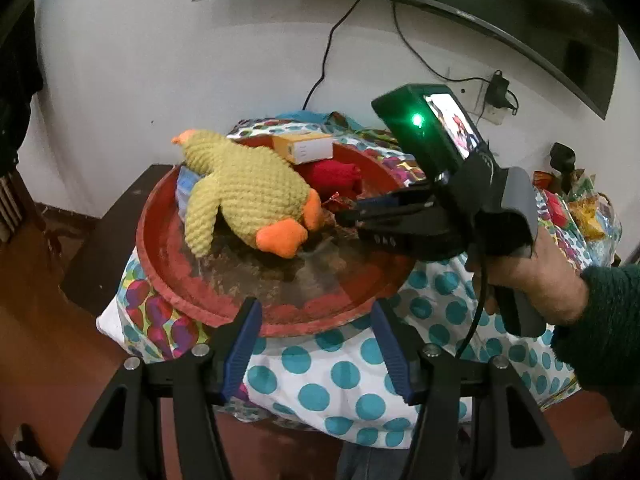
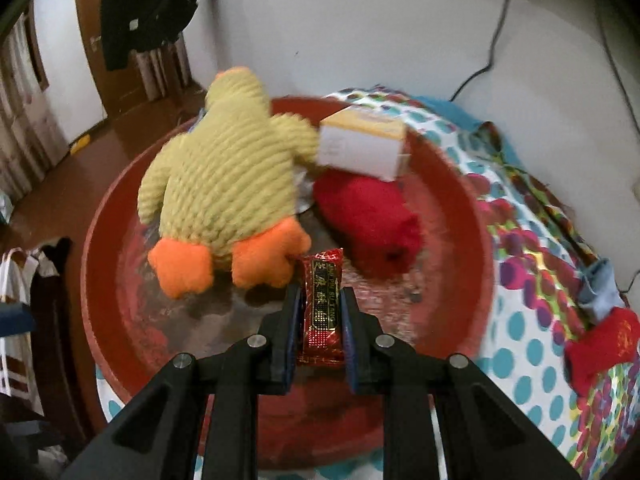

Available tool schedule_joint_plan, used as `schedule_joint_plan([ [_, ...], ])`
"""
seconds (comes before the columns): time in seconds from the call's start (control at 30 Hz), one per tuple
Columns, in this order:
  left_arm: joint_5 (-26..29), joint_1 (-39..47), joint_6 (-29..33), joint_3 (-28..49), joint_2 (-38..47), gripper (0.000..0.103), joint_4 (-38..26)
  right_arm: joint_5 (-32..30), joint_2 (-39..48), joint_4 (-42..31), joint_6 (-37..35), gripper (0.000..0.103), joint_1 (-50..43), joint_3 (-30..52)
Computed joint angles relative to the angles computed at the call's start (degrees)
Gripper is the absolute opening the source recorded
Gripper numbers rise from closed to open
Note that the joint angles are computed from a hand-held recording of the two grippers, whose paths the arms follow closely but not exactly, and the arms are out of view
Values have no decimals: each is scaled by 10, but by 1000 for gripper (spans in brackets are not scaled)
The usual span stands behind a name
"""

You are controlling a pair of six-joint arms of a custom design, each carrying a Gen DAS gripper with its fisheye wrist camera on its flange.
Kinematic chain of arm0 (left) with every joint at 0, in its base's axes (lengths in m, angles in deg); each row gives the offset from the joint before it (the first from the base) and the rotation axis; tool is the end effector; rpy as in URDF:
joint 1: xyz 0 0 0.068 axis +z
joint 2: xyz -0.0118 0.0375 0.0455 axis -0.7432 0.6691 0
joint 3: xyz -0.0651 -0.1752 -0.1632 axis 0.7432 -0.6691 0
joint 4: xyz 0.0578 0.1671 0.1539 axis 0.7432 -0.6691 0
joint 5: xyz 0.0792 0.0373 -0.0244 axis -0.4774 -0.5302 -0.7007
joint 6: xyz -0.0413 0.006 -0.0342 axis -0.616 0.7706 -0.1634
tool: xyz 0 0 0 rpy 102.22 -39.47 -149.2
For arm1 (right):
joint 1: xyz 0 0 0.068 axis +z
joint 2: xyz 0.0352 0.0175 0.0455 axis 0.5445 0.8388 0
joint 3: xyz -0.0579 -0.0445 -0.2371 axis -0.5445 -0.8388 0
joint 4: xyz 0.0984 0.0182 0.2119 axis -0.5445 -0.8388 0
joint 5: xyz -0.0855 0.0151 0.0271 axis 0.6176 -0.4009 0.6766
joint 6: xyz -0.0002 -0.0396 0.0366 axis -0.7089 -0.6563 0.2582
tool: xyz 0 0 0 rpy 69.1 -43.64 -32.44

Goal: Organize objects
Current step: 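Carry the candy bar over the tray and open the right gripper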

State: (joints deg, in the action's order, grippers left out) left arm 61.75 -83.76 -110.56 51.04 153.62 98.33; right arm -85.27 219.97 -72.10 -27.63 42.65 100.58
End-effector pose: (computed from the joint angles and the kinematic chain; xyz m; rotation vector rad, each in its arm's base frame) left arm 0.2390 -0.1607 0.0617 0.1060 2.4049 -0.1736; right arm 0.3886 0.0759 0.0196 -0.8870 2.3993 0.2467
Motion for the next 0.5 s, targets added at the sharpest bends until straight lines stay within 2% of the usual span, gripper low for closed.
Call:
schedule_joint_plan([
  [0.2,5,3,1,3,7,58,8,-1,19,-7,1,22,-1,11],
  [0.27,8,2,5,14,16,58,6,-10,5,13,1,40,-7,-9],
  [0.33,11,-1,8,25,25,58,2,-21,-20,40,6,54,-19,-39],
  [0.5,16,-8,13,39,39,58,6,-48,-76,65,11,60,-68,-79],
])
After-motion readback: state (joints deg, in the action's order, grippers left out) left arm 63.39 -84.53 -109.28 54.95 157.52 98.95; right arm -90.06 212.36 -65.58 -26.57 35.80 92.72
